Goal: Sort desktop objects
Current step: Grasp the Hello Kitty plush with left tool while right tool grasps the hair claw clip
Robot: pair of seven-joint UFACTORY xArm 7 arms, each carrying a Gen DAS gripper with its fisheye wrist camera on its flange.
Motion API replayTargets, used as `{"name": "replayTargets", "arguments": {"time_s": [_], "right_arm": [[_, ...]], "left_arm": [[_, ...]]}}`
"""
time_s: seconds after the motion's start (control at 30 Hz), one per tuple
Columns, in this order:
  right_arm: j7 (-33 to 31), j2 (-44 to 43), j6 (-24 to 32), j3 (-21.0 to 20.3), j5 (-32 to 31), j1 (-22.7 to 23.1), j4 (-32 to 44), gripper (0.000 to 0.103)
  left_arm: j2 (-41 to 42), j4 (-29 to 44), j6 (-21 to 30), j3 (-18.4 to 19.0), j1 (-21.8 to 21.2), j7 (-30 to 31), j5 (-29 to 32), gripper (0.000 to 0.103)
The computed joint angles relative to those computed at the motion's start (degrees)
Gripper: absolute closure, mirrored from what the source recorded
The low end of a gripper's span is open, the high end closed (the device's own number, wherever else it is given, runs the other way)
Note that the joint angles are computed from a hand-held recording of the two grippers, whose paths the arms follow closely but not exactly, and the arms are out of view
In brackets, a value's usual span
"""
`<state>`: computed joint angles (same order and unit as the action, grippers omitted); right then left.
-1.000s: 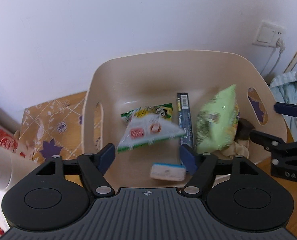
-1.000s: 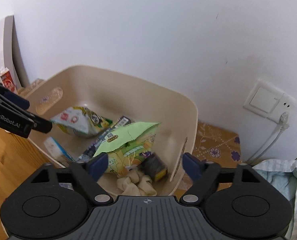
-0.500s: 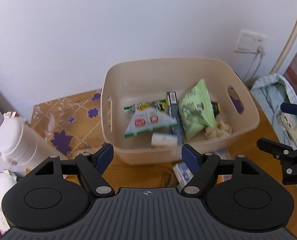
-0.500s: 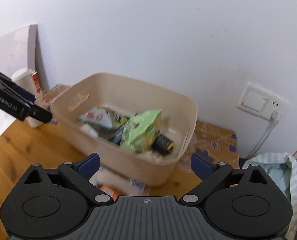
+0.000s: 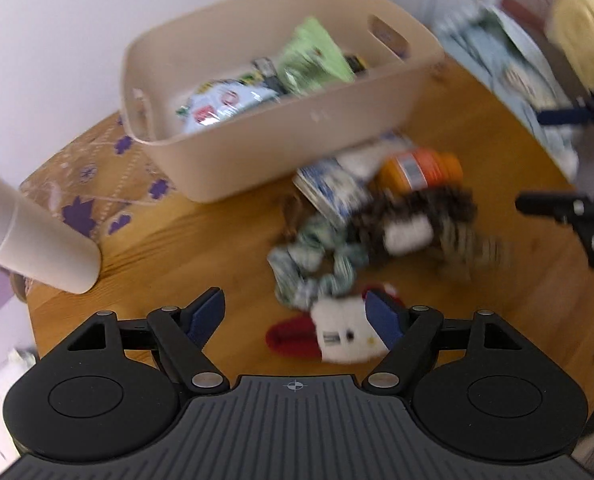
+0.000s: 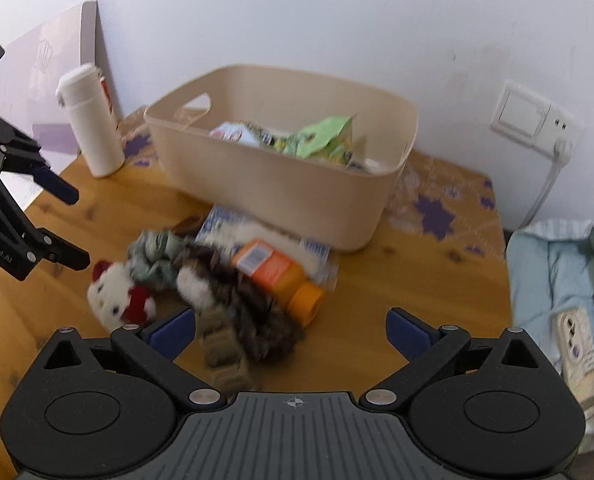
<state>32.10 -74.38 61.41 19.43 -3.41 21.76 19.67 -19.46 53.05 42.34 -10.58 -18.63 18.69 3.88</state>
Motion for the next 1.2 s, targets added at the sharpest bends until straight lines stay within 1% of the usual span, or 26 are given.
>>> {"name": "replayTargets", "arguments": {"time_s": [0.17, 0.33, 0.4, 0.47, 0.53, 0.63, 0.67, 0.73, 0.77, 0.8, 0.83, 0.87, 0.9, 0.93, 1.2], "right_arm": [[0.6, 1.8, 0.6, 2.0, 1.5, 2.9, -0.7, 0.000], [0.4, 4.4, -0.4, 1.5, 2.0, 5.1, -1.5, 0.001], [0.4, 5.2, -0.8, 0.9, 2.4, 5.7, -1.9, 0.006], [0.4, 6.2, -1.4, 0.6, 2.6, 6.0, -2.1, 0.010], [0.6, 7.2, -2.1, 0.1, 2.9, 6.2, -2.5, 0.016], [0.7, 8.2, -3.0, -0.6, 3.3, 6.5, -3.1, 0.027], [0.8, 8.3, -3.3, -0.8, 3.4, 6.6, -3.4, 0.028], [0.9, 8.2, -3.6, -1.2, 3.5, 6.6, -3.8, 0.034], [0.8, 7.9, -3.8, -1.5, 3.6, 6.8, -4.2, 0.040], [0.7, 7.7, -3.9, -1.8, 3.7, 6.9, -4.4, 0.046], [0.6, 7.7, -3.9, -1.9, 3.7, 6.9, -4.5, 0.052], [0.3, 7.6, -3.7, -2.1, 3.7, 7.0, -4.6, 0.058], [-0.1, 7.6, -3.6, -2.4, 3.9, 7.3, -4.7, 0.070], [-0.4, 7.6, -3.5, -2.5, 3.9, 7.3, -4.7, 0.073], [-2.0, 5.3, -2.9, -2.3, 4.6, 9.0, -4.9, 0.074]], "left_arm": [[-1.5, -5.3, -3.3, -0.1, -0.6, 6.9, 3.8, 0.024], [-1.7, -8.5, -6.2, 0.4, -1.9, 14.7, 4.6, 0.024], [-1.1, -9.1, -7.2, 0.2, -2.2, 17.1, 5.0, 0.024], [-0.4, -9.6, -8.5, 0.0, -2.3, 18.5, 5.2, 0.024], [0.4, -9.8, -9.8, 0.1, -2.6, 19.7, 4.6, 0.024], [1.7, -10.0, -10.9, -0.4, -2.7, 20.3, 4.6, 0.024], [2.1, -10.1, -11.3, -0.4, -2.8, 20.7, 4.7, 0.024], [2.8, -10.1, -11.4, -0.5, -3.0, 21.5, 4.7, 0.026], [3.1, -10.0, -11.2, -0.6, -2.9, 21.5, 4.8, 0.029], [3.5, -9.9, -11.1, -0.8, -2.7, 21.1, 5.2, 0.036], [3.7, -9.6, -10.7, -0.9, -2.7, 20.8, 5.2, 0.036], [3.8, -9.5, -10.6, -0.3, -3.0, 21.3, 3.9, 0.036], [3.9, -9.3, -10.1, 0.2, -3.5, 22.1, 2.4, 0.038], [3.9, -9.0, -9.7, 0.5, -3.6, 22.4, 1.5, 0.039], [4.1, -7.2, -6.5, 1.5, -3.4, 23.3, -3.2, 0.046]]}}
